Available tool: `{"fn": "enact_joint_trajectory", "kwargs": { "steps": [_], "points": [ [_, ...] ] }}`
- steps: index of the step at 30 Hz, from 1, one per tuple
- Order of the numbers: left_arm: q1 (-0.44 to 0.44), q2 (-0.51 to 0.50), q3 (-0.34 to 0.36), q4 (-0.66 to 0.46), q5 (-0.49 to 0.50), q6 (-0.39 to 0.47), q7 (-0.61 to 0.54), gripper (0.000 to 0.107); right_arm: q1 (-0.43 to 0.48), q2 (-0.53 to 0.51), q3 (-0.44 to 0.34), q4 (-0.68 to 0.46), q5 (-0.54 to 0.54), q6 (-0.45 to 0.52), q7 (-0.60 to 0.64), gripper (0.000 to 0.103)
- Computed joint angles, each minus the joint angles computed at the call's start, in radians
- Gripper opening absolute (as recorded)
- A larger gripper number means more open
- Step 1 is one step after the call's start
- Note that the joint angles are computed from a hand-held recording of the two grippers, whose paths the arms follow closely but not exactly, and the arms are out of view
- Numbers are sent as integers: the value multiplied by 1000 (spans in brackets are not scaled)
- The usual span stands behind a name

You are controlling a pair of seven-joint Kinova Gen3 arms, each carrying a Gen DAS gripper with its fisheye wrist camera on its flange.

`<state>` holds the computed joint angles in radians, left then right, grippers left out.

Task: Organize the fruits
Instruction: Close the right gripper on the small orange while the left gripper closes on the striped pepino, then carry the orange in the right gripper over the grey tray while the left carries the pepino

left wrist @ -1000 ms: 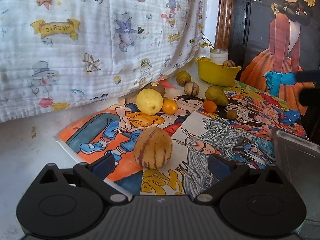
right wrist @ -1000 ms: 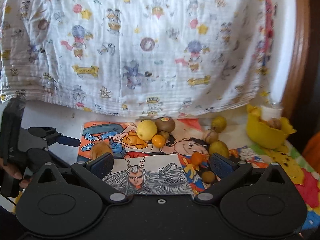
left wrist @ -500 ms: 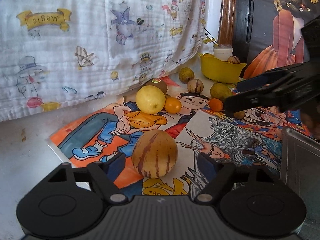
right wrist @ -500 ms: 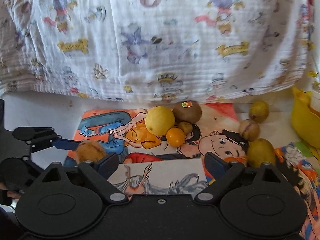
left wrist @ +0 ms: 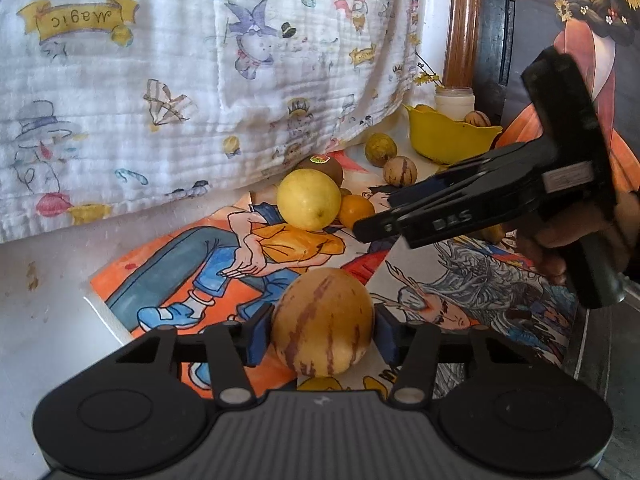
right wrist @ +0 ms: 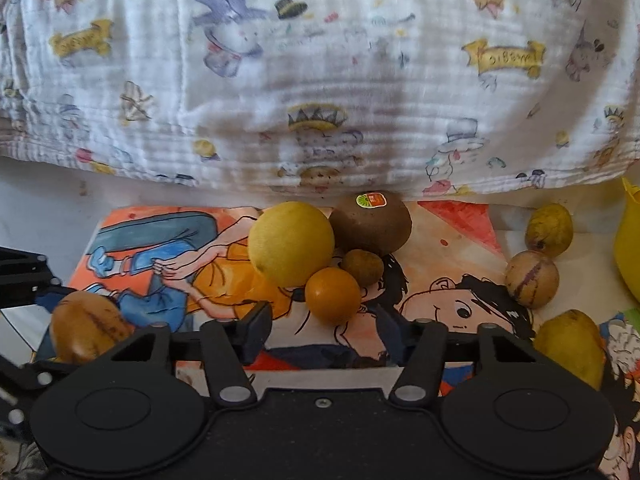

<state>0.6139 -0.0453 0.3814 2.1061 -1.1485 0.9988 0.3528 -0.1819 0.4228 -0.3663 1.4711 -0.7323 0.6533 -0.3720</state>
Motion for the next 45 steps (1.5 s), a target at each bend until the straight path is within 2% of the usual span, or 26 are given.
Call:
{"fn": "enact_joint_trajectory", "kwargs": {
  "steps": [4, 11, 19, 27, 34, 38, 45],
  "points": [
    [-3, -5, -1, 9, -8, -9, 7, 56, -17, 16, 2, -9, 14, -20, -9, 52],
    [-4, -3, 1, 11, -14, -8, 14, 56, -19, 31, -11, -16, 34, -40, -23, 36],
    [-4, 11, -9, -8, -8, 3, 25, 55, -2, 36, -27, -16, 25, -42, -28, 35],
    [6, 18, -8, -17, -18, 25, 57, 54, 90, -57, -43, 74, -112, 2, 72, 35],
    [32, 14, 8, -54, -43, 65, 44, 54, 182, -201, 22, 180, -307, 71, 211, 35],
    [45, 22, 14, -88, -80, 72, 28, 54, 238, -313, 100, 259, -399, 110, 304, 35],
    [58, 53, -2, -172, -133, -28, -60, 54, 283, -469, 288, 394, -425, 144, 332, 35]
  ]
}}
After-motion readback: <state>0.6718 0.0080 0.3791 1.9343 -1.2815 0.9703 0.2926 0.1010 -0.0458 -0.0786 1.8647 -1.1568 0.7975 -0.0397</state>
